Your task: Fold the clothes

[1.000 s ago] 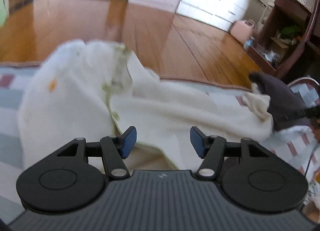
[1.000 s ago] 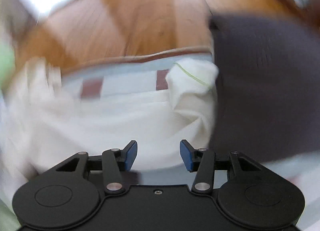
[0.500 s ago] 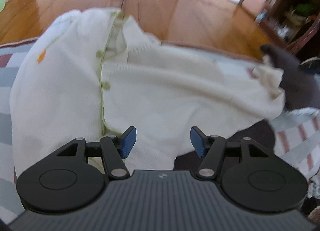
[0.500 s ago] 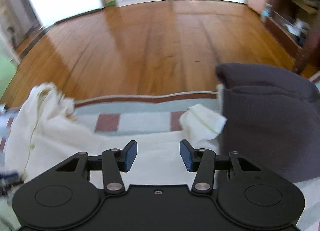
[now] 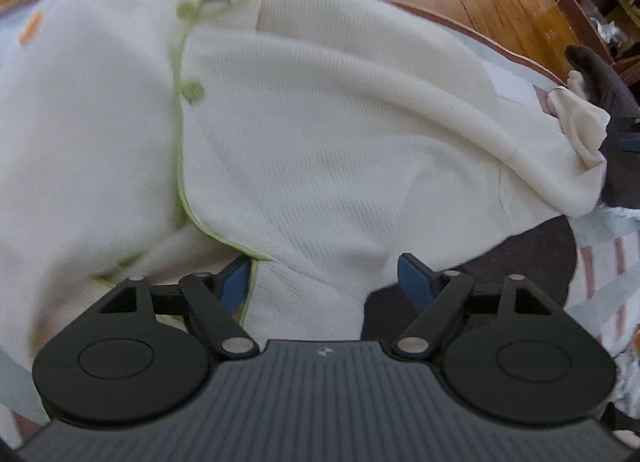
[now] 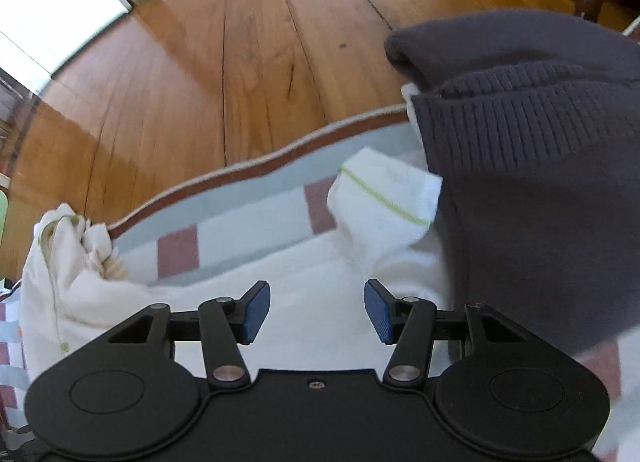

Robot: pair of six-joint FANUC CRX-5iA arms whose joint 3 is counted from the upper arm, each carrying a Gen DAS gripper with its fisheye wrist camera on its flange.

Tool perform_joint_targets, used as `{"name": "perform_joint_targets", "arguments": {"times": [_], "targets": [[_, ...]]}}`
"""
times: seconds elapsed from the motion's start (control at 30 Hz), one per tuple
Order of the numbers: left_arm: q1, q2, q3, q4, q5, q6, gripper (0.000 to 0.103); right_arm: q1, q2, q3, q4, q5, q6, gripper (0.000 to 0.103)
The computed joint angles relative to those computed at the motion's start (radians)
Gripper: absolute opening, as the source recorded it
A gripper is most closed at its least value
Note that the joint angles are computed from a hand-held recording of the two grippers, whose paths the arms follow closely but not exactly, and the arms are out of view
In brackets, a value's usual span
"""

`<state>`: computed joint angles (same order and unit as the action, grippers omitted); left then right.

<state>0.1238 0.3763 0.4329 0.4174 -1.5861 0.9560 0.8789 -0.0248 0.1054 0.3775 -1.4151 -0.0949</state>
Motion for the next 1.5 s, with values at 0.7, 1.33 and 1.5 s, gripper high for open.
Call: {"name": "perform_joint_targets", "arguments": {"times": [0.7,1.33,1.5], "targets": [[0.021,-0.304,-0.263,0.094,0.421,-0.246,0.01,0.11,0.083,-0.099,0.634,-0.243,-0.091,0.005],[0.011,-0.263,-0.243,0.136,0.16,-0.222,0.009,0.186,-0.115,-0.361,0.522,-0.696,-0.166,0.003],[-0.043,-0.223,-0.185,-0.05,0.074,-0.108,0.025,0.133,-0.151,-0.323,0.315,-0.701,-0.181,0.014]]}}
